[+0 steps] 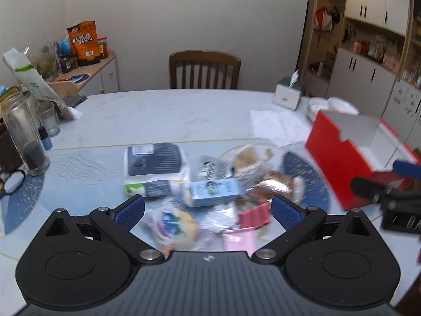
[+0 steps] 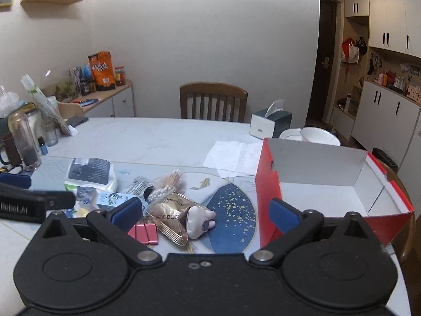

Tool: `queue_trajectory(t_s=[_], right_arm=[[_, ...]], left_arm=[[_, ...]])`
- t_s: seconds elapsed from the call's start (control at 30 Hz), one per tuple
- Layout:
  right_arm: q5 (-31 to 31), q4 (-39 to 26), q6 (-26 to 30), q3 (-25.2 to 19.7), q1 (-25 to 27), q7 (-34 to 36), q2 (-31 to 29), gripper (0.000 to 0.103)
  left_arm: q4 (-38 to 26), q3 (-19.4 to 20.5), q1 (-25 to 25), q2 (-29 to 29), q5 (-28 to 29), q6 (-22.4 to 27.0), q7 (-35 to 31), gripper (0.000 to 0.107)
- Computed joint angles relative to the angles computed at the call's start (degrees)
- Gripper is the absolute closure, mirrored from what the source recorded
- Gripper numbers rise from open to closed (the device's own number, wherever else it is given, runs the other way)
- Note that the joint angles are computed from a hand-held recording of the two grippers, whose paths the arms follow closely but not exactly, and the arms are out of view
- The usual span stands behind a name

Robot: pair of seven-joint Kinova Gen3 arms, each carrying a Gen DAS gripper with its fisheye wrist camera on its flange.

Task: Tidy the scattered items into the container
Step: 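Move both grippers toward the cluttered items on the table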

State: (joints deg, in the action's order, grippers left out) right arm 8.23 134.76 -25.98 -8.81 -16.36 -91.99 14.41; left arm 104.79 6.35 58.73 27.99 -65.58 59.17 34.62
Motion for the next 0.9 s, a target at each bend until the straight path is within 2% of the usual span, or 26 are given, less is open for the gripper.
queue_trajectory(t_s=[0.3,0.57,0.77,0.9], right_arm=[[-6.4,-2.4,3.8,1.1,-6.3,5.3,3.7,0.001],[-6.4,-4.3,7.1,0.3,-9.5,8.2,7.3,0.001],[-8.1,-6.0,8.1,1.8,-13.8,12.1,10.4,0.003],[-8.2,-7.7,9.7,1.1,-14.2,12.5,12.3,0.004]], left_arm=[[6.3,-1.1,-4.3,1.2,-5.4,-7.4,-0.7,0.005],[9.9,-2.4,-7.6,2.2,-9.8,-14.0,-0.2,0.005],[13.7,-2.3,-11.4,0.8,-17.2,-20.4,4.8,0.005],[13.7,-1.2,-13.4,1.4,-18.2,-21.4,4.6,0.005]])
